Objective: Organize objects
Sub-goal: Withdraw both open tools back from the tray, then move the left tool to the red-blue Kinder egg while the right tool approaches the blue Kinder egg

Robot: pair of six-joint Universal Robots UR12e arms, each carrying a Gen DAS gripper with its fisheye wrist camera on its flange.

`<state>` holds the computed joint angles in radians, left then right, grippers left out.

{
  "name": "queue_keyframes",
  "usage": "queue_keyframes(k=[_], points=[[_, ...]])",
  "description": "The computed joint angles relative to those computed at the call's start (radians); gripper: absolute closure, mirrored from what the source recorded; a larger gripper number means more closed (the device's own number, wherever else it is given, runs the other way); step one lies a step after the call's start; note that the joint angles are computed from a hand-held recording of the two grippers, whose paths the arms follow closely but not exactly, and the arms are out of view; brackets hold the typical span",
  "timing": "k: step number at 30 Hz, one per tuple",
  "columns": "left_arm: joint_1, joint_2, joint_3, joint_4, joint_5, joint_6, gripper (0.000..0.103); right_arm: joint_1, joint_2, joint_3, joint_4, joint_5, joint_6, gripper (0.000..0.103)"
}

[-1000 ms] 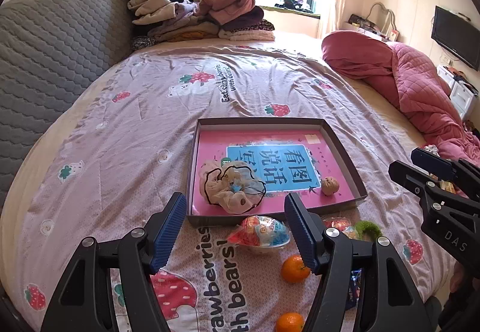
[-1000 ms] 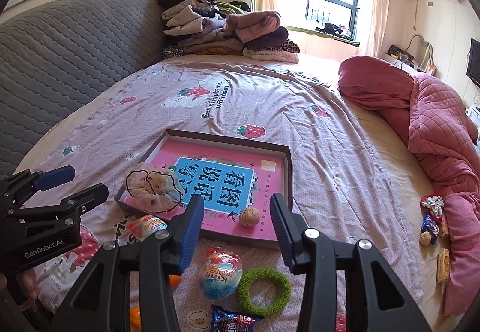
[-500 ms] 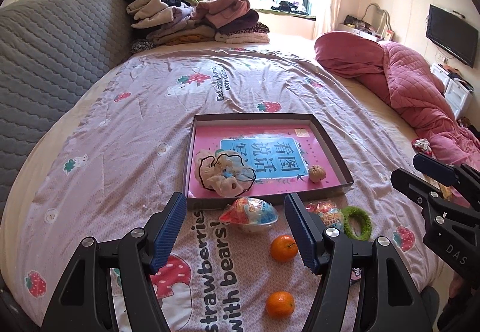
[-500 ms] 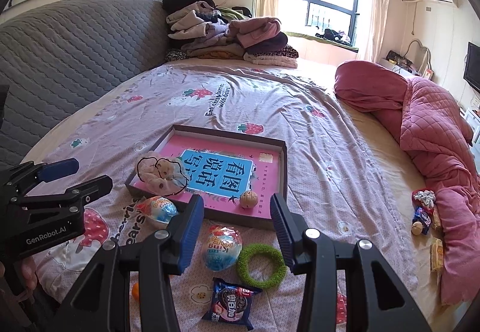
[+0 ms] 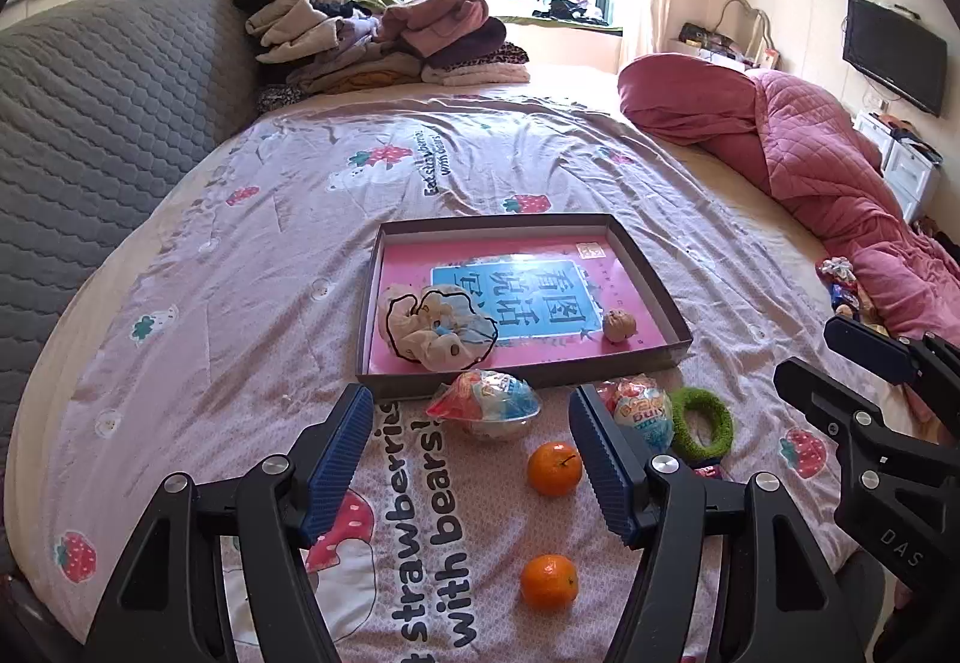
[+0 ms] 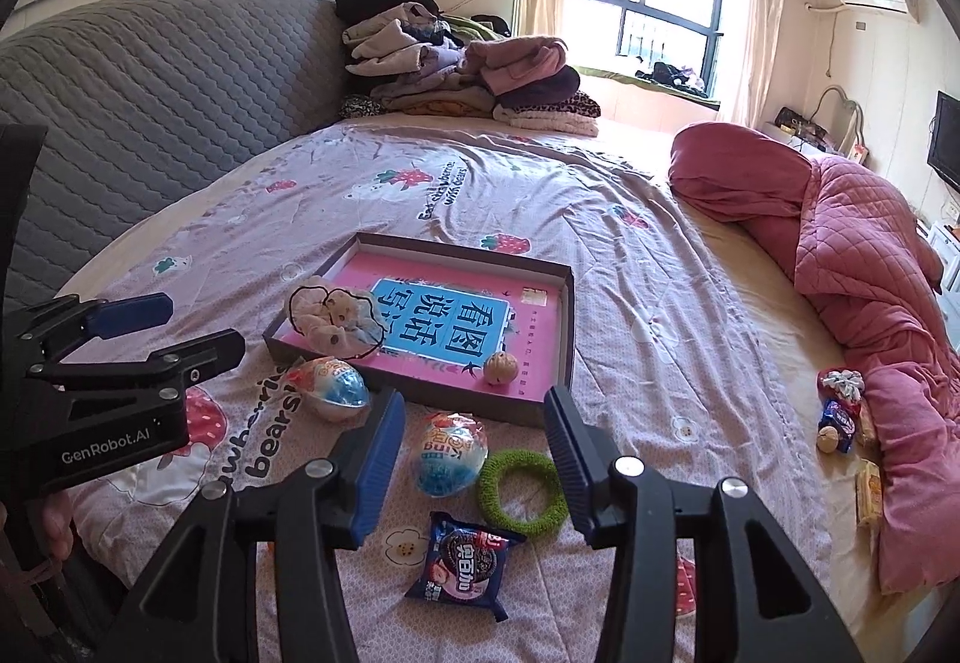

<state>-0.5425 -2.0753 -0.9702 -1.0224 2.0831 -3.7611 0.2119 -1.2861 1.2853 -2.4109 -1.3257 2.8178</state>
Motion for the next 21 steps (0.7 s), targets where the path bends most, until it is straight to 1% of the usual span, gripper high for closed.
queue_keyframes(k=[10, 21], points=[[-0.009, 0.016, -0.028, -0.010, 0.011, -0.015, 0.034, -0.001, -0.017, 0.027, -0.006, 0.013, -0.007, 0.054], [-0.008, 0.025, -0.056, -0.011, -0.001, -0.027, 0.034, 0.003, -0.023, 0.046, -0.008, 0.011, -0.017, 0.054]])
